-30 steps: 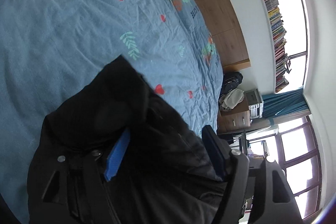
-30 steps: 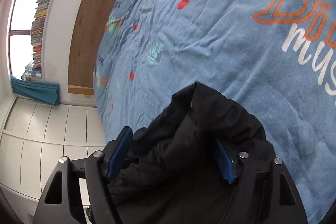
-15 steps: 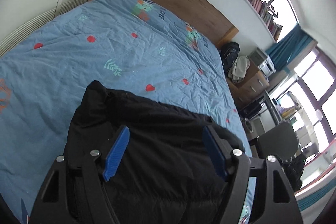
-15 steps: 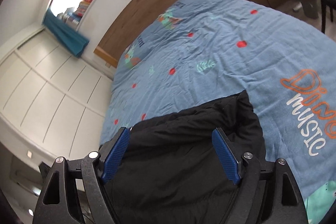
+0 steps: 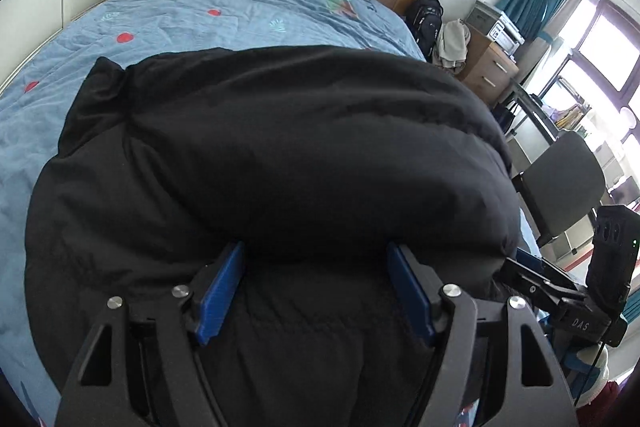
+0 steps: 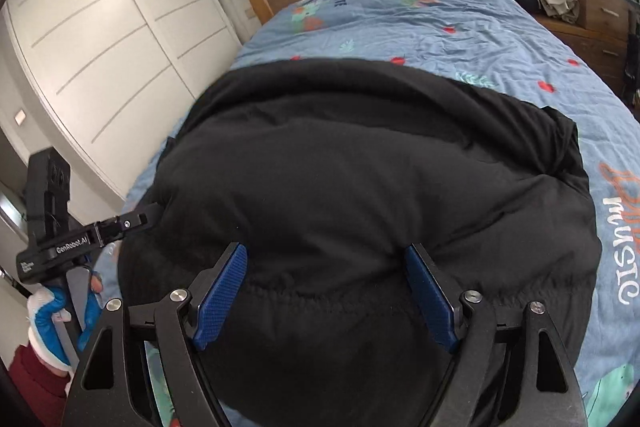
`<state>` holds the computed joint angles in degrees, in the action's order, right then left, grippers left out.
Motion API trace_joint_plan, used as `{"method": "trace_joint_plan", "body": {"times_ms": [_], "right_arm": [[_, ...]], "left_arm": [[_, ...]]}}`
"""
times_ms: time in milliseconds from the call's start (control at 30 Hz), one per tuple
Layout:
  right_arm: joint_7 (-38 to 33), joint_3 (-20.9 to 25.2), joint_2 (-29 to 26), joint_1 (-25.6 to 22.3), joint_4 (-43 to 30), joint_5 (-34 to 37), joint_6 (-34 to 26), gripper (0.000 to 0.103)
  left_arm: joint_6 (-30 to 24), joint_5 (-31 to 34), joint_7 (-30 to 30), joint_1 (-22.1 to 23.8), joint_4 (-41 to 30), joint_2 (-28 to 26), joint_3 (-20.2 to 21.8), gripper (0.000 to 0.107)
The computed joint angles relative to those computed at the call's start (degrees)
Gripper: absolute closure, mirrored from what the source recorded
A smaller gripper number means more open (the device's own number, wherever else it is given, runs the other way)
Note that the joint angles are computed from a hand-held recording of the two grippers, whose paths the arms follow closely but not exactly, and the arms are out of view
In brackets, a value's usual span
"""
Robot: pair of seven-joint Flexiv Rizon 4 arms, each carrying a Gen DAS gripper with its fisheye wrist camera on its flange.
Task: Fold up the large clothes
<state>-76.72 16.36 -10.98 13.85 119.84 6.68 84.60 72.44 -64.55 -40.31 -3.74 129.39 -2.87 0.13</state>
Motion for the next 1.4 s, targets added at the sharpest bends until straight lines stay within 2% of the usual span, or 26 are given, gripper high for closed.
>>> {"method": "trace_joint_plan", "body": {"times_ms": [167, 300, 433, 533, 600, 767, 867, 1100, 1200, 1400], "right_arm": [[3.52, -3.27, -7.58, 0.46, -6.81, -3.7, -2.4, 0.016], [4.73, -2.91, -12.78, -1.29, -12.92, -4.13, -6.03, 0.016], [7.28, -5.23, -16.19, 0.0, -16.39, -7.57, -8.21, 0.014], [7.61, -4.54, -16.89, -0.99, -18.56, -7.88, -11.76, 0.014], [8.24, -5.0, -15.55, -0.7, -17.74, -8.42, -12.67, 0.014], [8.4, -7.52, -10.76, 1.79, -12.78, -13.99, -8.73, 0.016], [8.35, -7.88, -11.06, 1.96, -14.34, -15.74, -9.36, 0.016], [5.94, -5.59, -18.9, -1.31, -27.01, -11.43, -16.65, 0.015], [6.51, -6.51, -22.0, -0.84, -32.23, -11.24, -20.43, 0.014], [8.41, -7.61, -27.37, 0.11, -38.05, -10.77, -22.92, 0.01]], "left_arm": [[-1.12, 7.01, -7.23, 2.63, -6.15, -7.49, -0.72, 0.034], [-1.43, 12.12, -11.03, 4.99, -10.62, -13.0, -2.04, 0.031], [-3.33, 20.64, -17.93, 6.42, -15.04, -17.23, -1.68, 0.029], [-6.3, 26.1, -22.22, 7.44, -16.56, -17.42, -1.25, 0.029], [-7.22, 28.52, -23.41, 7.81, -15.57, -15.43, -1.0, 0.029], [-6.46, 28.52, -18.85, 8.18, -13.8, -10.69, -2.34, 0.03], [-7.85, 32.87, -21.21, 7.45, -17.28, -11.84, -1.08, 0.03], [-9.68, 37.66, -27.01, 8.29, -26.99, -20.11, -0.67, 0.029], [-10.98, 41.25, -30.79, 7.79, -32.51, -24.37, 0.12, 0.027], [-16.01, 48.09, -39.07, 6.54, -42.96, -32.12, 2.38, 0.013]]}}
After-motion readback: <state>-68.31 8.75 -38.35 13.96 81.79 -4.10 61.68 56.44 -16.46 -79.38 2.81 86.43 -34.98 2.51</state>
